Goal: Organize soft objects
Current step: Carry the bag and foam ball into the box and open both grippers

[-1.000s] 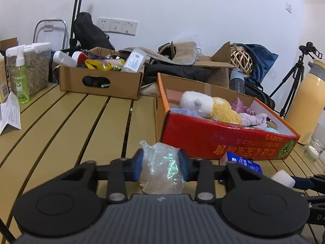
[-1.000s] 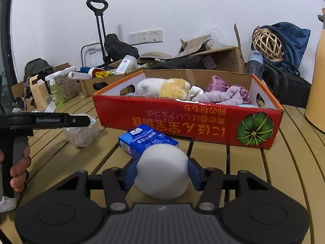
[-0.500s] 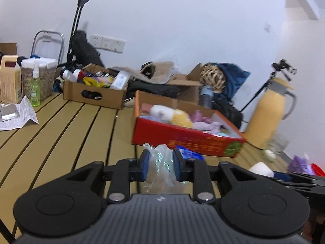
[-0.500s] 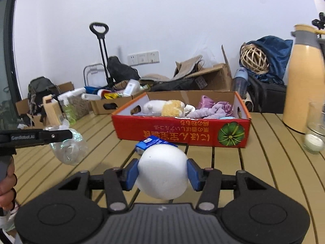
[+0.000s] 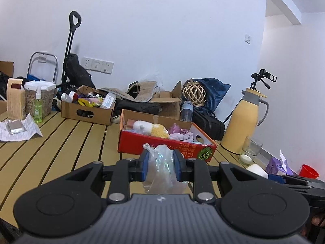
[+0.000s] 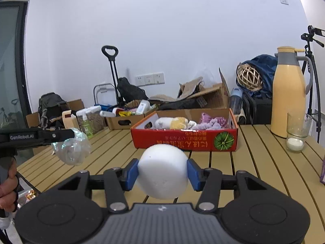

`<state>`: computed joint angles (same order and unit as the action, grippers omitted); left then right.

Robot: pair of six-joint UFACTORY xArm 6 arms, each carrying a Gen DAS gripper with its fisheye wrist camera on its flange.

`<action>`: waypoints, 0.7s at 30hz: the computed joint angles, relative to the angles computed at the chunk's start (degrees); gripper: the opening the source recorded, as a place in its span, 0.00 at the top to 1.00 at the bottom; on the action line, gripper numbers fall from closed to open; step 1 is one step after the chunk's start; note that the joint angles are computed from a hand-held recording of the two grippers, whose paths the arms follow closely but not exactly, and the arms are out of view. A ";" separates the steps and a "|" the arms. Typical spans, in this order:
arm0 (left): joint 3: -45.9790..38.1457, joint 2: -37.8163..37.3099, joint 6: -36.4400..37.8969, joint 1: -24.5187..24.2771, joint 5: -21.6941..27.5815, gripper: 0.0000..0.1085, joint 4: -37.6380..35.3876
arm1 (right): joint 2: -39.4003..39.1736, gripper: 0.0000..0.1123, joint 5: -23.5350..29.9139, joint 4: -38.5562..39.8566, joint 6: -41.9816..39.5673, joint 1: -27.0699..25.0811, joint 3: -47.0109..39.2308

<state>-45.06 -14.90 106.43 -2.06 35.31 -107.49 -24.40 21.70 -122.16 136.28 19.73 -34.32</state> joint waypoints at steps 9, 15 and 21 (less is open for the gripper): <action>-18.32 14.77 -1.39 -4.75 -2.37 0.77 0.54 | 11.16 0.55 -5.58 -13.08 7.79 -7.41 -14.30; -42.93 35.09 -16.17 -9.84 -7.34 0.77 12.74 | 29.79 0.54 -13.61 -19.99 11.77 -14.27 -37.30; -68.66 56.60 -38.72 -12.58 -9.35 0.77 33.73 | 50.96 0.54 -21.98 -6.01 -4.03 -19.86 -59.96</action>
